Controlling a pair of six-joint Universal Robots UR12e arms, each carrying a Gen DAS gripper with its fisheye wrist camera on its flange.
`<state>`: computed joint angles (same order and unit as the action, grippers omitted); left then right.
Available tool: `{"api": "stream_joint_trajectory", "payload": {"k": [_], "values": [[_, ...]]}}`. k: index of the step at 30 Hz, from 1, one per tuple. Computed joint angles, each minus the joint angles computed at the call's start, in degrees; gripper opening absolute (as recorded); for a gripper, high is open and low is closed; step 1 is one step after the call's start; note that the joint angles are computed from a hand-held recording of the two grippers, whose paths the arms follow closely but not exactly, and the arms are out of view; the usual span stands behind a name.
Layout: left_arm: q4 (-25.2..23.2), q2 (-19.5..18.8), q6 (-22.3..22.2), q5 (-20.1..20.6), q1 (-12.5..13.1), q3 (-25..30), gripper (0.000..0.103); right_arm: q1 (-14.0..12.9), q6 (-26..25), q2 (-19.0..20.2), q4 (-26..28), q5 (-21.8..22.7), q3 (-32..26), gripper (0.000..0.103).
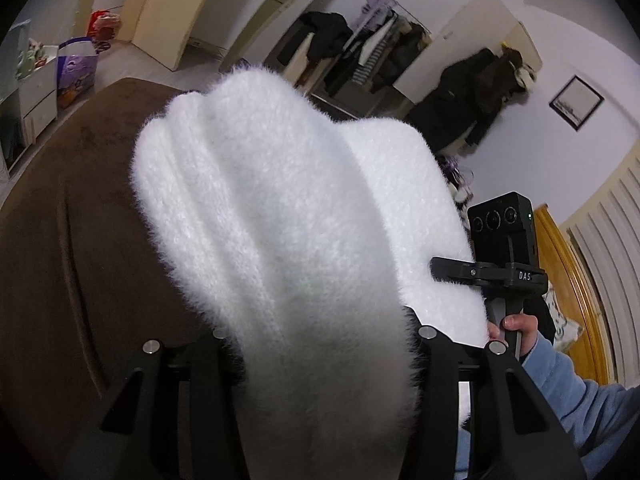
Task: Fold large clothes
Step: 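Lift the folded cardigan bundle off the bed with both tools, then carry the white cardigan bundle with both tools over the green folded stack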
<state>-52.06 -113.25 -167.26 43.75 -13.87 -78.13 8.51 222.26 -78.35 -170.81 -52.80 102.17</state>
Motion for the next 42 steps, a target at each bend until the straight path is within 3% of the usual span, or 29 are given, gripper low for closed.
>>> {"api": "stream_joint_trajectory", "payload": {"k": [12, 20, 24, 27, 34, 37, 42], "values": [[-7.4, 0.4, 8.8, -2.5, -3.1, 2.5, 0.048, -1.6, 3.7, -7.8, -5.0, -6.5, 9.3, 0.052], [-13.4, -2.1, 15.0, -5.9, -7.9, 7.4, 0.048, -3.7, 4.4, -17.6, -3.7, -14.2, 16.7, 0.052], [-17.3, -3.7, 18.7, -7.1, -10.7, 10.6, 0.048, -4.9, 6.0, -23.6, -2.2, -18.6, 20.5, 0.052], [-20.9, -5.0, 21.9, -8.3, -13.1, 12.9, 0.048, -4.2, 7.7, -27.3, -0.7, -22.8, 22.5, 0.052], [-28.9, -7.3, 28.5, -9.5, -17.7, 16.9, 0.048, -6.0, 10.7, -38.5, 6.2, -29.6, 28.1, 0.052], [-32.1, -8.3, 30.6, -9.3, -19.5, 18.9, 0.048, -3.1, 13.6, -41.2, 8.8, -35.4, 28.7, 0.052], [-36.2, -10.2, 33.2, -8.5, -22.6, 22.8, 0.048, -4.2, 15.7, -47.6, 11.9, -39.2, 31.7, 0.052]]}}
